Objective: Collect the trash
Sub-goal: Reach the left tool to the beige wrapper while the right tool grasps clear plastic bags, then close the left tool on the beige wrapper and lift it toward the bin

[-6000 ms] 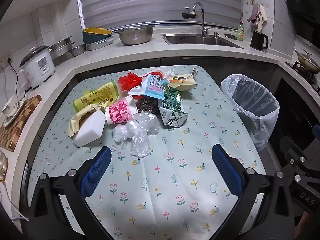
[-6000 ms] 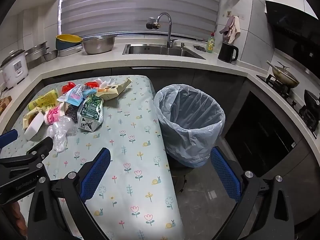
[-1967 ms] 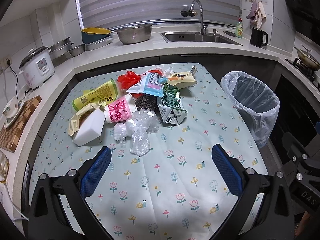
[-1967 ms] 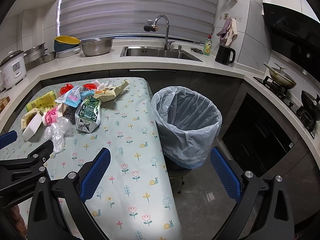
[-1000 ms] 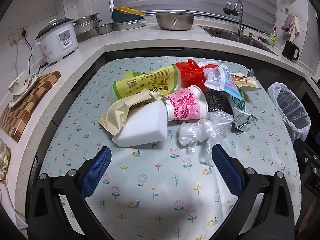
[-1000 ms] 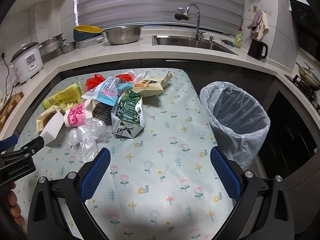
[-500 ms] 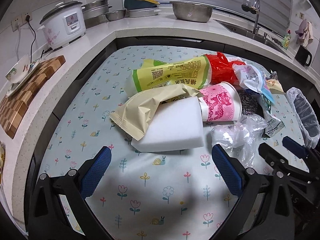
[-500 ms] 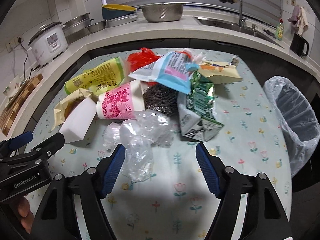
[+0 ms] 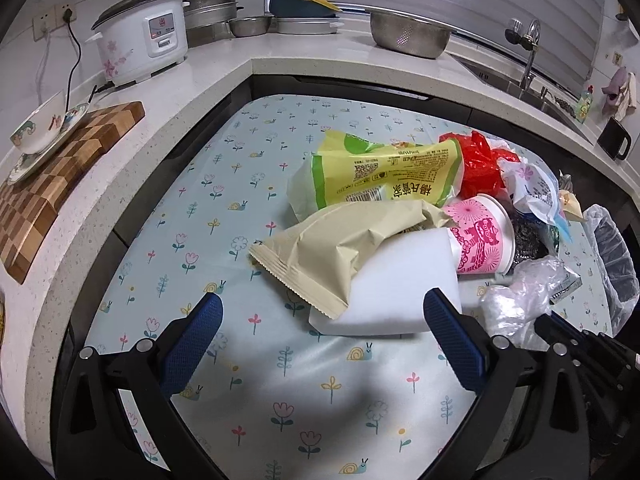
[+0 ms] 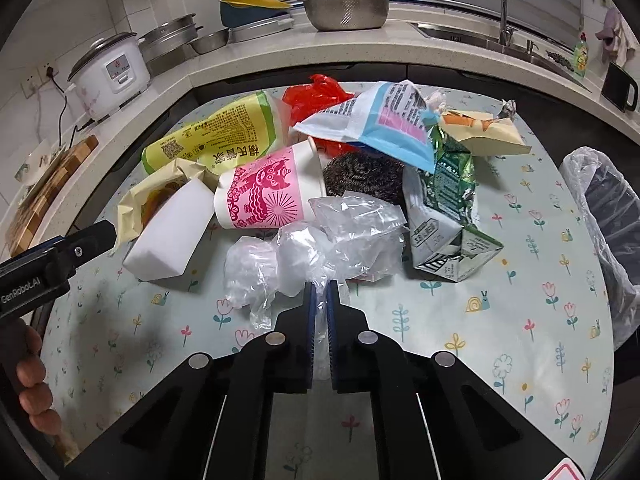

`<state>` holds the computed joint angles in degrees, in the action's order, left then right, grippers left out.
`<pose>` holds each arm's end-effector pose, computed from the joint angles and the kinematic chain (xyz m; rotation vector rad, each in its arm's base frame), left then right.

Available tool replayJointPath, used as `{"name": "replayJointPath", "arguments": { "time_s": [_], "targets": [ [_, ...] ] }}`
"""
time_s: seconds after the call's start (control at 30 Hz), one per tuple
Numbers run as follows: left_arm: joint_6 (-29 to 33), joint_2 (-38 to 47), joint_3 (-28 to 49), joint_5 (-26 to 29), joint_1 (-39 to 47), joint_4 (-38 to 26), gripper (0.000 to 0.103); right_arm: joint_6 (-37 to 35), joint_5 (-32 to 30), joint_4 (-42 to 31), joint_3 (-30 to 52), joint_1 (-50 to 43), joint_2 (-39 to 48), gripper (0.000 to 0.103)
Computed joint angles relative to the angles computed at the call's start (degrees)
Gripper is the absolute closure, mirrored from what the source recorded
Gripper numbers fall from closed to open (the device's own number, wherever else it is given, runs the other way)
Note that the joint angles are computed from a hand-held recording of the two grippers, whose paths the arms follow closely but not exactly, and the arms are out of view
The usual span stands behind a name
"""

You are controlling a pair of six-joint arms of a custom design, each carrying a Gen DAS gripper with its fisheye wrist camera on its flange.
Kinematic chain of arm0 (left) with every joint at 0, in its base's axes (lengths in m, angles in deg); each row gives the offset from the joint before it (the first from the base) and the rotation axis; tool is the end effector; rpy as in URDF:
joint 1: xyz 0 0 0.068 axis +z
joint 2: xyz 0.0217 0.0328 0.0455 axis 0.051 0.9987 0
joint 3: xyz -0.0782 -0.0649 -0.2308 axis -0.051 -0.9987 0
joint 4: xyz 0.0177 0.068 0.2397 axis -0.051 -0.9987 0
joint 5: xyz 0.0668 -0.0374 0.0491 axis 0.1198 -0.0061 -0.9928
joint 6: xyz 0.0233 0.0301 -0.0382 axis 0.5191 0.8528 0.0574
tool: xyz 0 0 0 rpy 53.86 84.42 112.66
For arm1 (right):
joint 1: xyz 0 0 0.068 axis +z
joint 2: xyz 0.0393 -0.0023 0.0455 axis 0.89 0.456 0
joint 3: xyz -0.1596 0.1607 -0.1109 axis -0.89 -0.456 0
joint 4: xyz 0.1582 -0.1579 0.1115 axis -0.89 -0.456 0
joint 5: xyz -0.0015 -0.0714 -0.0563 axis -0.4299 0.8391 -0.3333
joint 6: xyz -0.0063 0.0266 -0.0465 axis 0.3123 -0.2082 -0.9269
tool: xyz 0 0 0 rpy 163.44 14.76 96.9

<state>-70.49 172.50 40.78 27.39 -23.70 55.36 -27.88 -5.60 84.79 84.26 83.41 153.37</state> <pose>0.2500 -0.1031 0.0850 -0.8393 2.3285 0.2438 0.3762 0.1516 0.0619 -0.7330 2.4216 0.4438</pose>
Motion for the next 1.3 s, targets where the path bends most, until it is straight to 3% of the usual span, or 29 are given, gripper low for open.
{"name": "replayJointPath", "arguments": {
  "time_s": [0.13, 0.27, 0.4, 0.5, 0.63, 0.73, 1.0, 1.3],
  "targets": [
    [2.65, 0.10, -1.31, 2.20, 3.26, 3.44, 0.008, 0.86, -0.12, -0.56, -0.26, -0.63, -1.81, 0.098],
    [5.44, 0.61, -1.60, 3.49, 5.36, 6.48, 0.021, 0.93, 0.09, -0.68, -0.39, -0.21, -2.78, 0.098],
    [8.90, 2.79, -1.00, 6.16, 7.58, 10.14, 0.042, 0.81, 0.28, -0.69, -0.80, 0.02, -3.23, 0.097],
    [11.26, 4.63, -0.53, 9.11, 9.11, 12.99, 0.065, 0.88, 0.27, -0.81, -0.83, -0.25, -3.30, 0.097],
    [12.14, 5.54, 0.09, 9.58, 9.11, 13.96, 0.082, 1.04, 0.28, -0.91, -1.20, -0.83, -3.79, 0.097],
    [11.74, 3.57, -0.23, 7.93, 7.90, 13.10, 0.086, 1.16, 0.10, -0.58, -2.05, -1.42, -4.89, 0.097],
    [9.96, -4.31, 1.36, 2.85, 1.98, 6.01, 0.086, 1.57, -1.60, 0.93, -6.12, -4.18, -11.82, 0.097],
    [11.32, -0.86, 15.05, 0.03, -7.11, -0.71, 0.086, 1.74, -4.46, 1.72, -8.56, -11.88, -18.84, 0.097]
  ]
}}
